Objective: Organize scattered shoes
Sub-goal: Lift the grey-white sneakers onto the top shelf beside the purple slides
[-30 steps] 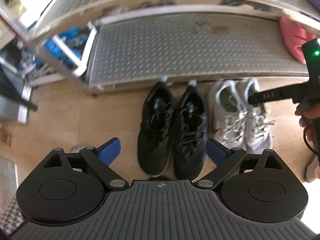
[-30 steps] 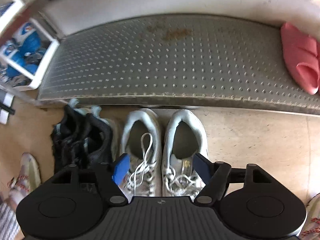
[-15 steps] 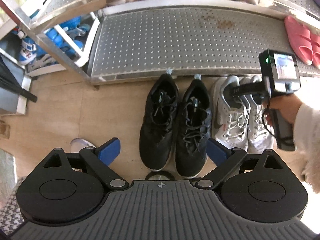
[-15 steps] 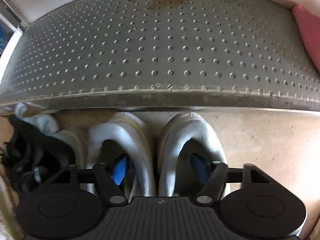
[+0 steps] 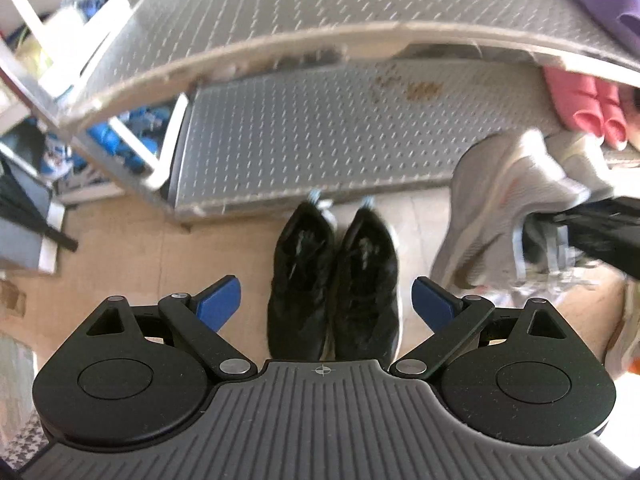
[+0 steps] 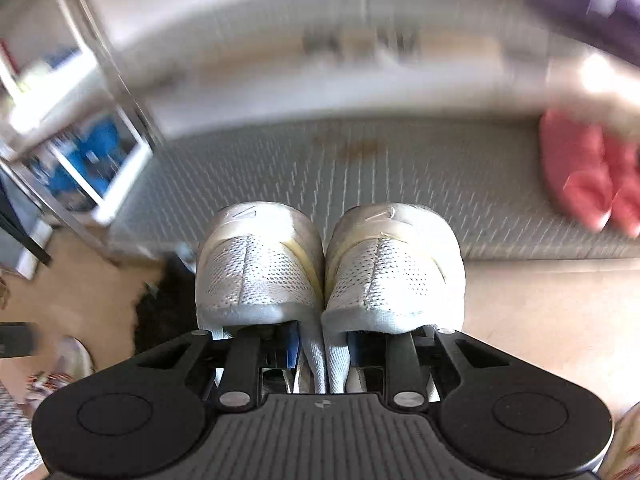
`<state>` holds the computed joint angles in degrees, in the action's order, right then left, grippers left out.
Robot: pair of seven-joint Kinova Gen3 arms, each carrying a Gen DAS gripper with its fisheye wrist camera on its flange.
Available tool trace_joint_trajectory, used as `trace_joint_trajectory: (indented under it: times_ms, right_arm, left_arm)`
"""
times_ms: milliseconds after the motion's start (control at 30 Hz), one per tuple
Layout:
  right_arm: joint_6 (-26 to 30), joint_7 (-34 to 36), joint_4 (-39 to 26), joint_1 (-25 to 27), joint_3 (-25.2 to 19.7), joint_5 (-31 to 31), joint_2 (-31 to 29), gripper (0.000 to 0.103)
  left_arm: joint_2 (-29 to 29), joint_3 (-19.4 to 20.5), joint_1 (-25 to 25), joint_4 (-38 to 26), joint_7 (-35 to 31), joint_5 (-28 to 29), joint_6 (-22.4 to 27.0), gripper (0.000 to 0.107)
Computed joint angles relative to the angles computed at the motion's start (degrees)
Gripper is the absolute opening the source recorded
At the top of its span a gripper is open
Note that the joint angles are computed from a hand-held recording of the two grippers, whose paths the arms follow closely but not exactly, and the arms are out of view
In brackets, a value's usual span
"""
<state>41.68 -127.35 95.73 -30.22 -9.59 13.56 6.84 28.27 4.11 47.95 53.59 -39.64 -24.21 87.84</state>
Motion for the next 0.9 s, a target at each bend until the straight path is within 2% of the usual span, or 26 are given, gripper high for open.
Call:
trace_joint_trajectory:
  times_ms: [167,300,400,500,667,700,733,800,900]
  right_arm:
    - [5.3,1.8,-4.4,2.4,-0.6,1.9,-6.2,0.024]
    - [8.5,2.8,-9.1,3.6,-0.6,3.8,-5.9,0.024]
    - [9.7,3.7,-13.5,4.1,-0.2,6.1,-3.3,0.024]
    - [8.5,4.6,-18.6,4.6,1.8,8.1,1.0,0.024]
    - [1.1,2.9,-26.3,4.3,6.6,12.9,10.8,0.028]
    - [0.3,3.1,-26.6,3.5,8.1,12.8,11.8,0.034]
    - [-1.2,4.3,-26.9,3.8,8.7,13.2,14.0,0.047]
    - [-2.0,5.2,-28.1,3.4,10.5,13.6,16.9,0.055]
    - [-4.2,2.3,-26.9,1.7,13.7,15.1,17.5,0.079]
  left_arm:
    - [1.2,-0.5,3.0,-2.1,-0.9,-3.5,-1.2,0.096]
    - [2.5,-0.7,3.6,-3.8,-2.8,-3.6,-1.5,0.096]
    - [3.0,-1.0,3.0,-4.8,-3.3,-2.4,-1.6,0.096]
    - [2.8,-1.4,2.6,-5.0,-3.3,-1.8,-1.8,0.096]
    - [2.6,-1.5,1.1,-4.9,-3.0,-0.3,-2.1,0.096]
    - [2.7,-1.5,0.8,-5.1,-3.1,-0.1,-2.0,0.096]
    - [3.0,-1.5,0.6,-5.4,-3.2,0.1,-1.8,0.096]
    - [3.4,-1.5,0.4,-5.8,-3.6,0.4,-1.5,0.096]
    - [4.1,-1.6,0.2,-6.6,-4.1,1.0,-1.1,0.096]
